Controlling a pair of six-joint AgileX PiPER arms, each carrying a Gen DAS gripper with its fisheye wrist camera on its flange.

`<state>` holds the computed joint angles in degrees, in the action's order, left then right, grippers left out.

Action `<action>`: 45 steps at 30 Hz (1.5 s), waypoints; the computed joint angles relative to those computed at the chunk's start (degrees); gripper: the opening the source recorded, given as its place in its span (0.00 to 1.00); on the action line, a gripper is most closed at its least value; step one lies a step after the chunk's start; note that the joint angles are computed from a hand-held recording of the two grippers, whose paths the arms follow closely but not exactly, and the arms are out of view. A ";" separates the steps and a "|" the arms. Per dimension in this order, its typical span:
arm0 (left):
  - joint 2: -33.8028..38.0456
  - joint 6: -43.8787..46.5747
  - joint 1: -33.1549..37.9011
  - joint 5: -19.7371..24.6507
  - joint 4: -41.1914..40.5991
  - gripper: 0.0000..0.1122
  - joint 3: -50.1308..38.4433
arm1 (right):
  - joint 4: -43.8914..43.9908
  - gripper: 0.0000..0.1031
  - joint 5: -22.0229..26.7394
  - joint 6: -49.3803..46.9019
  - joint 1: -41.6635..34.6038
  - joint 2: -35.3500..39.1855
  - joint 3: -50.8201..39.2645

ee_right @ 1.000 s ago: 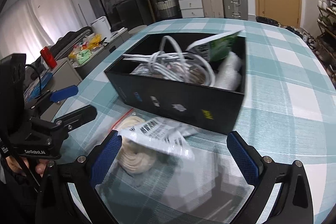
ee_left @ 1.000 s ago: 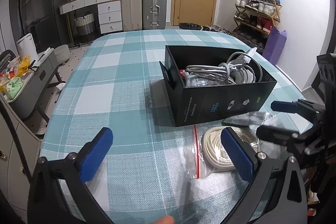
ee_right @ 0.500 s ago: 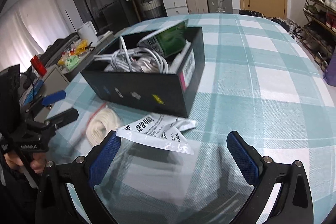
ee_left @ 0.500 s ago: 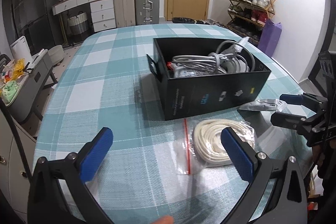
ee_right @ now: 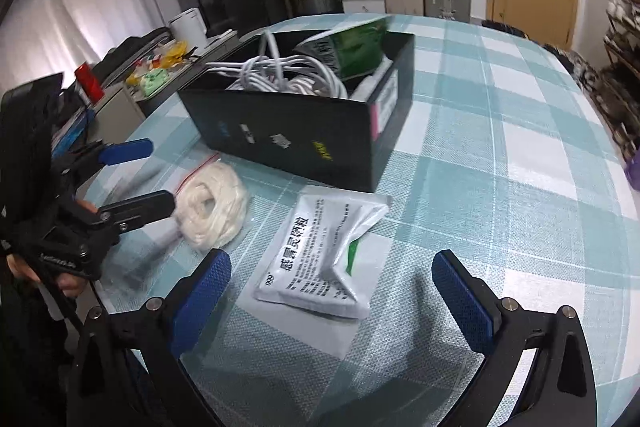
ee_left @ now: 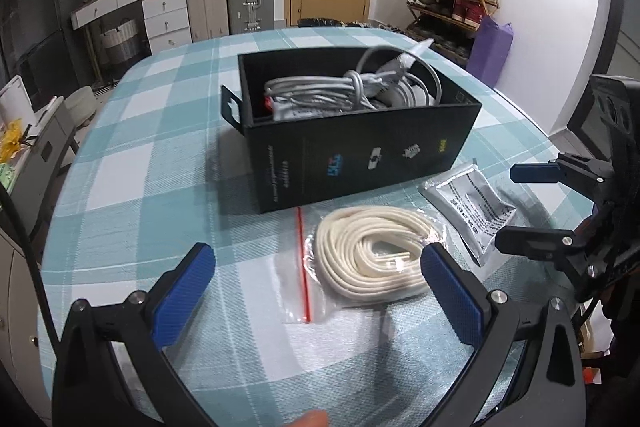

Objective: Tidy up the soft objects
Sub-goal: 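Grasp the bagged white rope with the left gripper while the right grasps the sachet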

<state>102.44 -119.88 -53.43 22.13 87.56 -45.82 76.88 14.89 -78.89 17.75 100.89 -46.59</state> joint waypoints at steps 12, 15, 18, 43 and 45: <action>3.60 11.16 -1.31 -2.36 -10.45 0.92 -5.73 | -8.41 0.99 -2.69 8.39 0.75 1.14 -0.72; 4.63 14.59 -1.22 -2.23 -13.42 0.92 -6.81 | -9.38 0.99 -2.63 9.05 0.48 0.99 -0.70; 4.88 17.12 -0.40 -2.96 -16.27 0.92 -7.14 | -8.28 0.99 -2.50 7.77 0.35 0.93 -0.67; 6.47 26.76 1.19 -3.72 -24.41 0.92 -8.93 | -46.54 0.99 -4.66 43.82 3.49 6.50 -7.75; 6.57 27.13 1.07 -3.74 -24.47 0.92 -9.10 | -43.74 0.98 -4.49 40.64 3.60 6.50 -7.75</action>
<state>109.02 -92.75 -52.36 18.39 63.09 -54.92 33.14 10.40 -38.25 21.35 107.39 -54.34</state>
